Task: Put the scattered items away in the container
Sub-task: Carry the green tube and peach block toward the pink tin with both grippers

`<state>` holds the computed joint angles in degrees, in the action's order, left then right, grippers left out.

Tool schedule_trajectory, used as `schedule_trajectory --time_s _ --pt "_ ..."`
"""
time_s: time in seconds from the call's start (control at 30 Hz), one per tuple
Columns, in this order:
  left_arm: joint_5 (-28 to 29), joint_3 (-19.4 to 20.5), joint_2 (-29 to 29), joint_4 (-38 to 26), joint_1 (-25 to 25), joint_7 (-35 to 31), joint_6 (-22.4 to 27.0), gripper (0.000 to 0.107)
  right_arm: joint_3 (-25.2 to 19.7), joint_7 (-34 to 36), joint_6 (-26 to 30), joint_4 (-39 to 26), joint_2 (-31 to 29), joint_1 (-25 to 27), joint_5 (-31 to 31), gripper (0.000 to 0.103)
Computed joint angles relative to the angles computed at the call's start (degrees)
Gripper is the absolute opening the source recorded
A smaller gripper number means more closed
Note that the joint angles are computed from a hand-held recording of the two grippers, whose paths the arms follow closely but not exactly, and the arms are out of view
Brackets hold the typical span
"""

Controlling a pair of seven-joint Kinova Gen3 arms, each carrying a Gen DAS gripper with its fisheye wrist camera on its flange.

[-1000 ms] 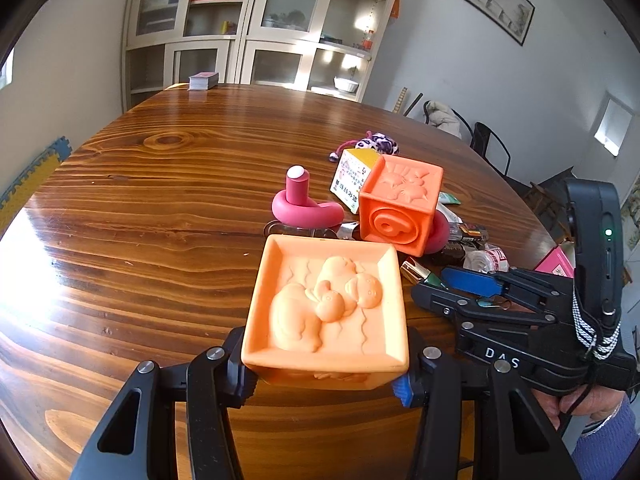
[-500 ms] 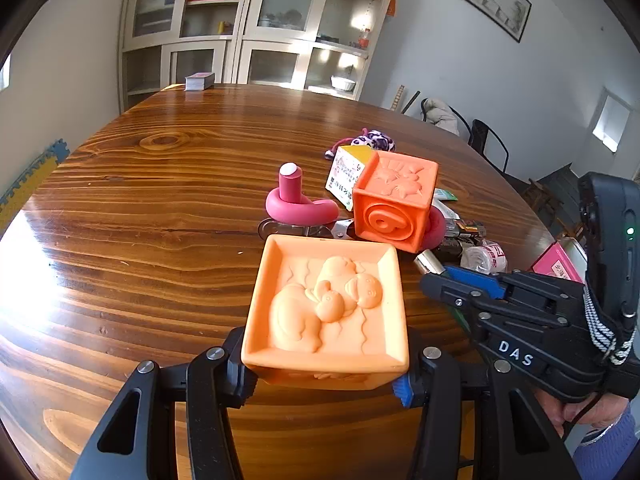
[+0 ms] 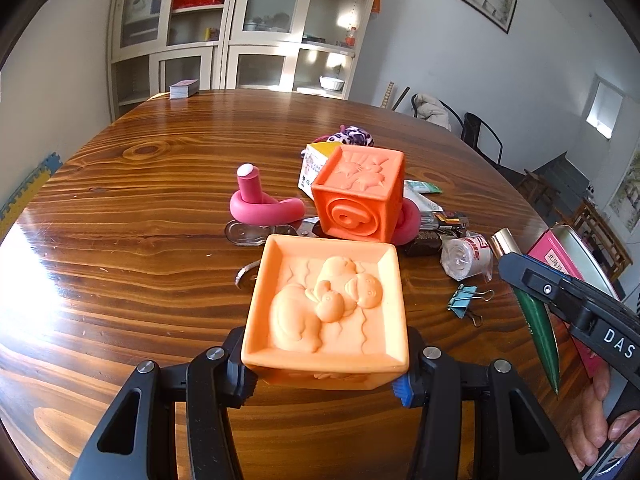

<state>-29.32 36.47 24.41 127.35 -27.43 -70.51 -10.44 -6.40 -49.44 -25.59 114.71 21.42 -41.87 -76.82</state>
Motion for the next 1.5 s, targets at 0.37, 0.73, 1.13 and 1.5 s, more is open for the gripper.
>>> schedule_trajectory --time_s 0.37,0.73,1.13,1.5 --pt "3.37 -2.49 -1.89 -0.72 8.69 -2.17 1.60 0.054 -2.80 -9.84 -9.25 9.64 -6.00 -1.01 0.86 0.020" --pt "7.59 -4.23 -4.98 -1.81 17.53 -6.33 2.99 0.054 -6.28 -20.72 -19.32 19.76 -12.30 -0.84 0.05 0.020" --pt "11.71 -1.90 -4.63 -4.52 23.13 -11.44 5.95 0.054 -10.12 -25.56 -28.05 26.27 -16.29 -1.88 -6.62 0.021" --pt "16.23 11.39 -1.59 -9.66 18.58 -18.42 9.97 0.054 -11.94 -27.24 -32.34 30.10 -19.82 -0.14 -13.12 0.021"
